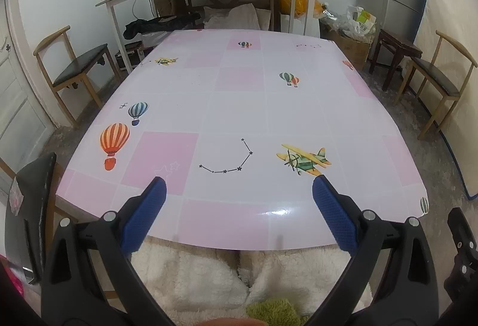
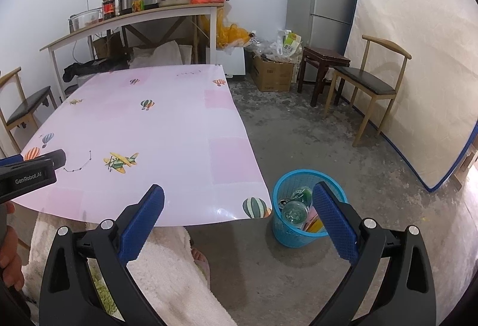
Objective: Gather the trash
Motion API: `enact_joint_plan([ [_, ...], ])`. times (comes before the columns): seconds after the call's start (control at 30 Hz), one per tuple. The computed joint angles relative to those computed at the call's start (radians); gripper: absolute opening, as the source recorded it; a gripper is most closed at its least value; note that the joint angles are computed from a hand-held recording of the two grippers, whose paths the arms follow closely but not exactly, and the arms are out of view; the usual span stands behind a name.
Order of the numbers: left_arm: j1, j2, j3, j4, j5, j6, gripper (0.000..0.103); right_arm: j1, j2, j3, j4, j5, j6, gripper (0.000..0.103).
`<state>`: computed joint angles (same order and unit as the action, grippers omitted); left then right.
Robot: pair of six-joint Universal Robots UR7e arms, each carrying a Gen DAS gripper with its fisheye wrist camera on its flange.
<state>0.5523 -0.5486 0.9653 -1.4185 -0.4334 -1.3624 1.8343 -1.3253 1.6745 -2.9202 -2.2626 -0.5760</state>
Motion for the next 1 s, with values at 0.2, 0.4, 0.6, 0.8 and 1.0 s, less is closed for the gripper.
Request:
enact_joint_plan([
  [0.2,0.0,-0.001,0.001,-0.001,-0.007,0.004,0.094,-0.003,-0.013,0.008,0.023,0.013,0.009,0.097],
  [0.4,0.0,0.0,0.006,-0.023,-0.016,0.028,0.094,0.001,-0.005,0.0,0.03,-0.002,0.005,0.097],
  [0.6,0.003,0.011,-0.008,-0.052,-0.037,0.076,0.094,0.003,0.004,-0.012,0.057,-0.036,0.013,0.097],
  [0.8,-0.003,0.018,-0.026,-0.02,-0.018,0.053,0.094,0.006,0.008,-0.02,0.071,-0.046,0.016,0.097],
  [1.0,-0.003,0.015,-0.033,0.013,-0.022,0.022,0.094,0.01,0.013,-0.022,0.065,-0.039,0.004,0.097],
])
